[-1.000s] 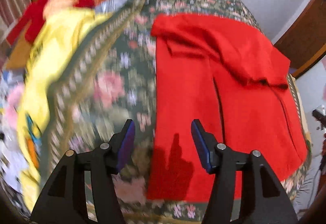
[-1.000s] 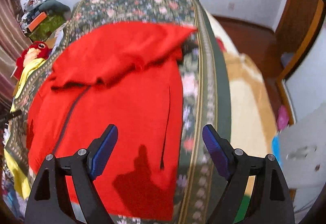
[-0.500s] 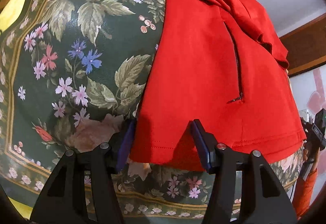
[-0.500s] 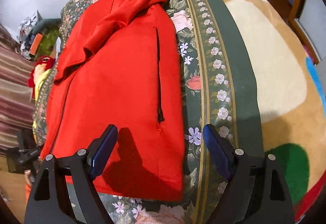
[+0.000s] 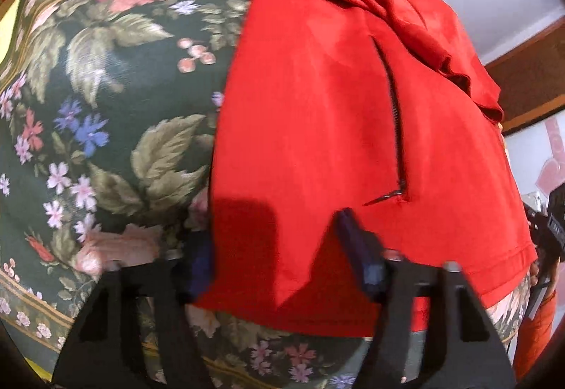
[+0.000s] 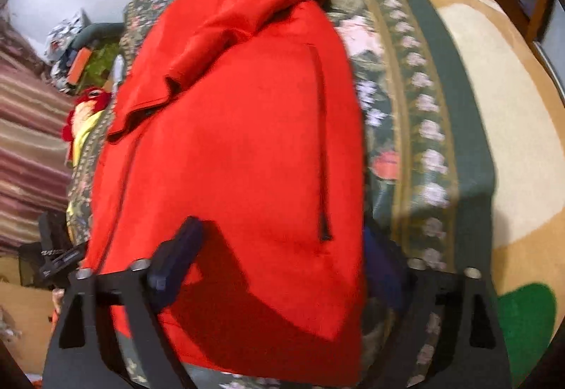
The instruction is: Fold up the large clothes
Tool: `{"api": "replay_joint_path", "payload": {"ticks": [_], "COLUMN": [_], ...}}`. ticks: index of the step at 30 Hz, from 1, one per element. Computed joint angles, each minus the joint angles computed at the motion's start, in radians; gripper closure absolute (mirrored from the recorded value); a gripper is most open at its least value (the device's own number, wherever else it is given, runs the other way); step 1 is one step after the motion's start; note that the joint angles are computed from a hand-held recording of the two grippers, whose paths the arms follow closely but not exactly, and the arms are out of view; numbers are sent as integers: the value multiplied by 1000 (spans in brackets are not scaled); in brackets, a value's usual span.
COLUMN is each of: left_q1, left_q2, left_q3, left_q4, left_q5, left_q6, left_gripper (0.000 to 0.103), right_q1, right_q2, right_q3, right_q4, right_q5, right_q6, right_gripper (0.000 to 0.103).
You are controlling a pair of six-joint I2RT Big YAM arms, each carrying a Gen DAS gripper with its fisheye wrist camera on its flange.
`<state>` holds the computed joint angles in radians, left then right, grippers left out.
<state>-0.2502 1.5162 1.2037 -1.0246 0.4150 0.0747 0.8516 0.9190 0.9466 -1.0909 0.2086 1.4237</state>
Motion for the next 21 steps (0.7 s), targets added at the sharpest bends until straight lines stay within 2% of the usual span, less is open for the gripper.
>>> {"api": "replay_joint_path", "payload": {"ticks": [3,4,5,6,9,11,16,21], "left_q1": [-2,-4,-7,-8,-41,-62,-65,-61], "left_q2": [4,5,4,3,5,-16,-41,7], "left_q3": [0,0,1,4,37,55,133,279], "left_q4": [15,22,26,24,29,32,44,86], "left_q5": [-1,-3,-6,-5,-29,-19,52,54], "left_q6": [-43,-53,-61,-61,-57,-58,-76,-119], "left_gripper": [80,84,91,96,97,97,98,98], "right_q1": [5,4,-1,-4,1,5,-7,-75], "right_q2": [0,-5,-14,-21,-17,-6,-12,14], "right_q3": [2,-3,-13,-21,-15,9,58,106], "right_q4": [43,59,90,111,128,123,132,161], "right_q5": [12,11,4,4,25,54,129,156], "right_q6": [-19,-20,-18,-9,-2,-20,-79,-167], "right_gripper": [57,74,85,87,88,88,88,89]}}
